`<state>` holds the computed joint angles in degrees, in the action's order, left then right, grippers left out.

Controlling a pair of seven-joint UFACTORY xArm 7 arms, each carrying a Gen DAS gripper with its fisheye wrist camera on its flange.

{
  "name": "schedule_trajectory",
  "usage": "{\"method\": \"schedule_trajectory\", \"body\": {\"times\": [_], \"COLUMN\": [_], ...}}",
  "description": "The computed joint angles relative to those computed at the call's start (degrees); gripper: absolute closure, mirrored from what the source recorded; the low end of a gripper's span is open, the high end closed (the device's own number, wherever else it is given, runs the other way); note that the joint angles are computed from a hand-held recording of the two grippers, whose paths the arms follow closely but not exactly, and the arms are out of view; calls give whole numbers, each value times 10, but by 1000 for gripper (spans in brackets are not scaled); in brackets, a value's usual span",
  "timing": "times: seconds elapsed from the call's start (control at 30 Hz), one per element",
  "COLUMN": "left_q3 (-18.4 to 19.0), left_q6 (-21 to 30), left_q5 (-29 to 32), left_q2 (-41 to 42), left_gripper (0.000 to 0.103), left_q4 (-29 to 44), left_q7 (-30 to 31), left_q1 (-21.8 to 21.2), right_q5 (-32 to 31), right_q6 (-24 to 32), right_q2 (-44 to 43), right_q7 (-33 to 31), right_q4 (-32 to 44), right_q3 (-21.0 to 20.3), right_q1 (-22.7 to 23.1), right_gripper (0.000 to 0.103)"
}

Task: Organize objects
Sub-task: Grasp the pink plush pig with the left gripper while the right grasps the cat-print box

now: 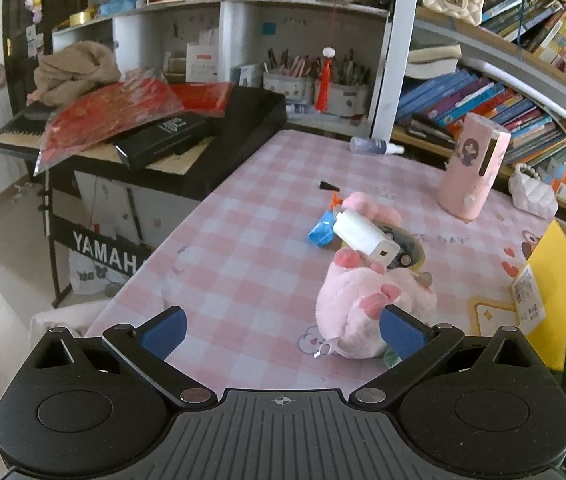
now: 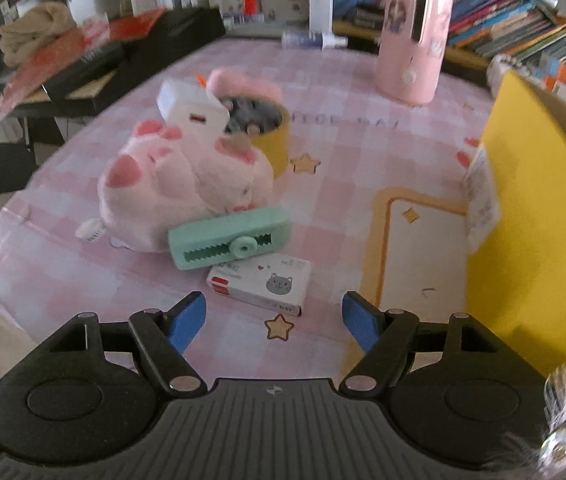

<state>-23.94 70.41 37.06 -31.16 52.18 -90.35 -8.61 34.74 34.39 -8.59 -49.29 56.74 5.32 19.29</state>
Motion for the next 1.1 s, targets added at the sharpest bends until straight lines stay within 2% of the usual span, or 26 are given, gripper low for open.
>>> {"method": "schedule_trajectory", "body": {"times": [0.07, 0.1, 0.13, 0.17, 0.2, 0.37, 0.47, 0.53, 0.73, 0.9, 0.97, 1.1], "left_q3": [3, 5, 6, 8, 10, 18, 24, 25, 28, 49, 59, 69], "left_q6": [-2, -5, -7, -9, -12, -34, -49, -56, -68, -102, -122, -158], "left_q5": [0, 0, 2, 3, 4, 12, 14, 18, 31, 13, 2, -7], "left_q2": [7, 10, 13, 16, 18, 30, 35, 38, 43, 54, 62, 75], "left_gripper": [0, 0, 0, 0, 0, 0, 0, 0, 0, 1, 1, 2], "left_q4": [3, 4, 6, 6, 7, 8, 7, 7, 10, 8, 7, 3], "left_q7": [5, 7, 7, 6, 5, -10, -23, -33, -53, -28, -11, -5], "left_q1": [0, 1, 1, 2, 3, 7, 10, 13, 17, 11, 9, 17], "right_q5": [13, 20, 33, 48, 47, 9, 26, 58, 214, 353, 379, 348], "right_q6": [-11, -18, -19, -14, -14, -43, -76, -96, -145, -154, -150, -119], "right_q2": [9, 12, 13, 15, 18, 24, 25, 25, 22, 28, 34, 44], "right_q7": [-24, -36, -54, -77, -88, -62, -68, -92, -233, -326, -334, -296], "right_q4": [3, 3, 4, 7, 10, 22, 28, 33, 54, 91, 108, 127], "right_q3": [1, 1, 0, -3, -2, 5, 1, -4, -19, -22, -18, -9], "right_q1": [5, 7, 9, 10, 9, -5, -7, -4, 14, 12, 4, -16], "right_gripper": [25, 28, 32, 43, 45, 45, 45, 45, 45, 45, 45, 45]}}
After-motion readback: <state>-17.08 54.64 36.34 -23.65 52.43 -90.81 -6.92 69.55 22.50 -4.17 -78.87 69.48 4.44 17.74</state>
